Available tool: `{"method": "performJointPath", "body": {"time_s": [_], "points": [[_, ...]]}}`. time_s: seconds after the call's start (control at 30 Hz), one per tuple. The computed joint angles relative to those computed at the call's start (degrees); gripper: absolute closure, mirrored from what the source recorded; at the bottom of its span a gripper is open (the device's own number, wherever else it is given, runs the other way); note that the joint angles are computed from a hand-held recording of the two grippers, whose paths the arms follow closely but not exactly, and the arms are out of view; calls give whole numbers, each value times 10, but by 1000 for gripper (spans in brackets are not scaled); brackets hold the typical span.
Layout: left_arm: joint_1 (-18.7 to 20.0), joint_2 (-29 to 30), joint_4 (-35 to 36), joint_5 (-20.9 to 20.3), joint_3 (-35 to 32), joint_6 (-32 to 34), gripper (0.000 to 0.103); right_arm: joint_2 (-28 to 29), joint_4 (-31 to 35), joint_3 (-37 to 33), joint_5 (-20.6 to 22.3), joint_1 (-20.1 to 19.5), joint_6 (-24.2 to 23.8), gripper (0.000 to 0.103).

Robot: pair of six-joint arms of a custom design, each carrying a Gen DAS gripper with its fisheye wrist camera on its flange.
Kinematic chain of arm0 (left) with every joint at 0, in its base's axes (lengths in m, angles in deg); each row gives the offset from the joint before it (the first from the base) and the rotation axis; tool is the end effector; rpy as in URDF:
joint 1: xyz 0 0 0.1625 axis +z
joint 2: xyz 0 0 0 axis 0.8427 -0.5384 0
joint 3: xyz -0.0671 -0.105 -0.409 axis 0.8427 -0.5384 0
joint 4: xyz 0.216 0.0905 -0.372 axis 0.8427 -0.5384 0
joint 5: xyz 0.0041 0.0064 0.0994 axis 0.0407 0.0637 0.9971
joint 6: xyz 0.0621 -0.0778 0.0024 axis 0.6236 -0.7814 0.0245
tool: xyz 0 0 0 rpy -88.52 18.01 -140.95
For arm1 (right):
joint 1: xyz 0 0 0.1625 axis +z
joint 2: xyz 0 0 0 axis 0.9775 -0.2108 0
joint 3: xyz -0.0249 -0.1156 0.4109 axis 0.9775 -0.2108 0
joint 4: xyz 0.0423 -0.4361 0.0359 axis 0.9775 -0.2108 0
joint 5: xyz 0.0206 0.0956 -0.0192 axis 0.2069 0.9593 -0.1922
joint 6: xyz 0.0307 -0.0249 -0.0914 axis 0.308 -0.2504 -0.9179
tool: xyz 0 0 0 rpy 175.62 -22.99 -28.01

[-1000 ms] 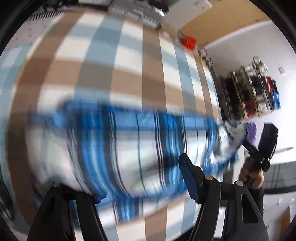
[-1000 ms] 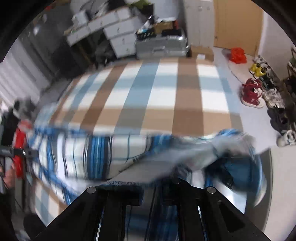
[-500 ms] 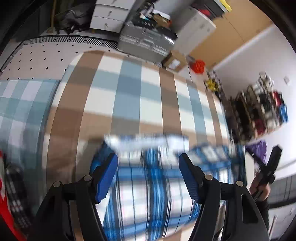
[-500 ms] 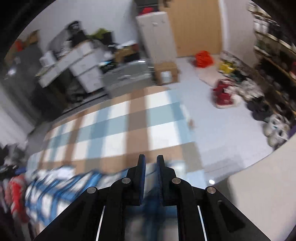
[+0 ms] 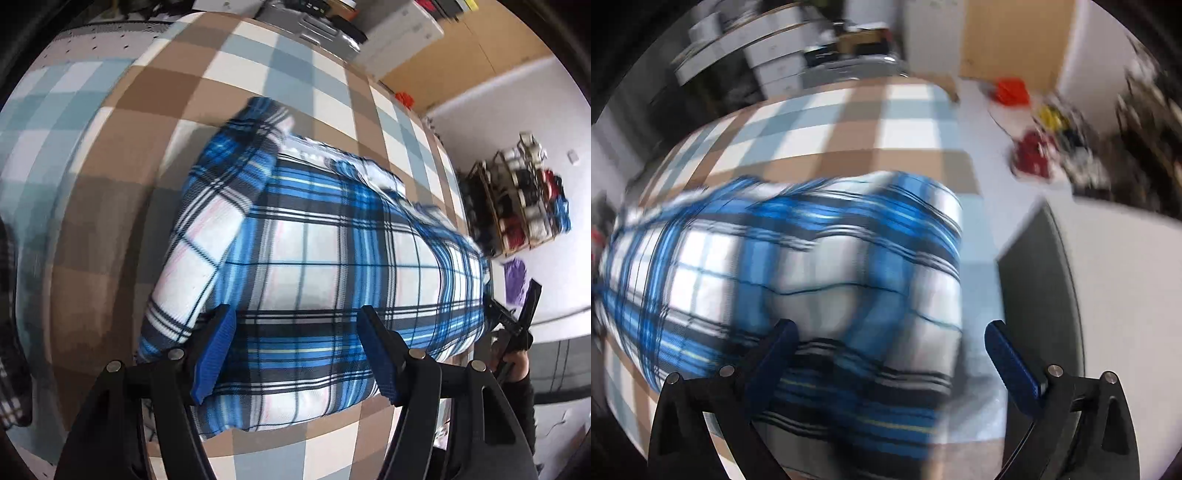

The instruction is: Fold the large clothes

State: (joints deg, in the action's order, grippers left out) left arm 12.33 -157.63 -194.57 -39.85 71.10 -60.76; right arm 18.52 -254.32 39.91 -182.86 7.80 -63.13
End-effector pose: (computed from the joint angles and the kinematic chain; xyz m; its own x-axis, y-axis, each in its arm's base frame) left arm -0.0060 -0.5507 0.3180 -0.8720 -0.4350 -0.2246 -0.2701 0.8101 -0.5204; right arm 0.0458 -0.6273 0.1417 -0.6909 -0.4422 0.5719 -0.5808 0.8106 -0.0749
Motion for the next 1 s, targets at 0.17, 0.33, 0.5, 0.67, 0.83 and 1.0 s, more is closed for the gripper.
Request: {"method": "performJointPath", "body": {"time_s": [0.17, 0.33, 0.5, 0.67, 0.83, 1.0], "points": [[-13, -12, 59, 45, -8, -15, 42, 11, -141, 15, -62, 27, -80, 2], [-24, -51, 114, 112, 10, -91, 42, -41, -150, 72, 33, 42, -115, 0], [-47, -76, 114, 150, 30, -136, 42, -42, -92, 102, 58, 47, -126, 0], [-68, -70, 73, 123, 45, -85, 42, 2, -44, 66, -3, 30, -85, 0], [-46, -58, 132, 120, 33, -115, 42, -7, -2, 37, -26, 1, -26, 0], [-78, -69, 67, 119, 53, -103, 42, -66, -44, 85, 31, 21, -31, 0]]}}
